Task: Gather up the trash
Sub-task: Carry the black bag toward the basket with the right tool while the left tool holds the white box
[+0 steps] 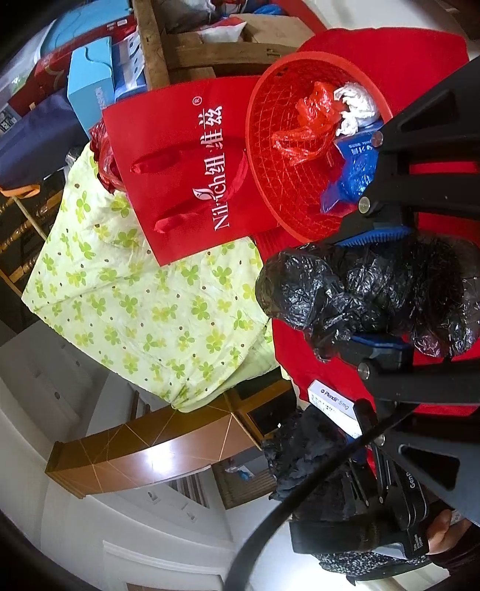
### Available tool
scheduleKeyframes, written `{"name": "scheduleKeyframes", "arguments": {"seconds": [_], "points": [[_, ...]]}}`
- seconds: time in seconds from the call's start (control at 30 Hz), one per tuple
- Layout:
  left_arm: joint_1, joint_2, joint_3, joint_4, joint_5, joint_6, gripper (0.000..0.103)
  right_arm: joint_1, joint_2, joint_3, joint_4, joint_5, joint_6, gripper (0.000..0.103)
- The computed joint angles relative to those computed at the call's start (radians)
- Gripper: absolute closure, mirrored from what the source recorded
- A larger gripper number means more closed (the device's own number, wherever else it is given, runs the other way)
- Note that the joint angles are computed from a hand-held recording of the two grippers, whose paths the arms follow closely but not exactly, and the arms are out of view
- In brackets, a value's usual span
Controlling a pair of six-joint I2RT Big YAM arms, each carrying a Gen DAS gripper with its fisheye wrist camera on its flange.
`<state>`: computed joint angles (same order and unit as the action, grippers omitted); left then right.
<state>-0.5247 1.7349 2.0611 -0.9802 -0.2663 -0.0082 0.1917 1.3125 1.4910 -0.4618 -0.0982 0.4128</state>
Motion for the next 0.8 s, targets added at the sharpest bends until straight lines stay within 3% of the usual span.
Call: {"name": "scheduleKeyframes", "arguments": {"seconds": [0.8], "points": [[-0.053, 0.054, 0.062, -0.041, -0.018, 0.039, 0.056, -0.065, -0.041, -0.068, 0.035, -0.030, 0.057, 0.061]]}}
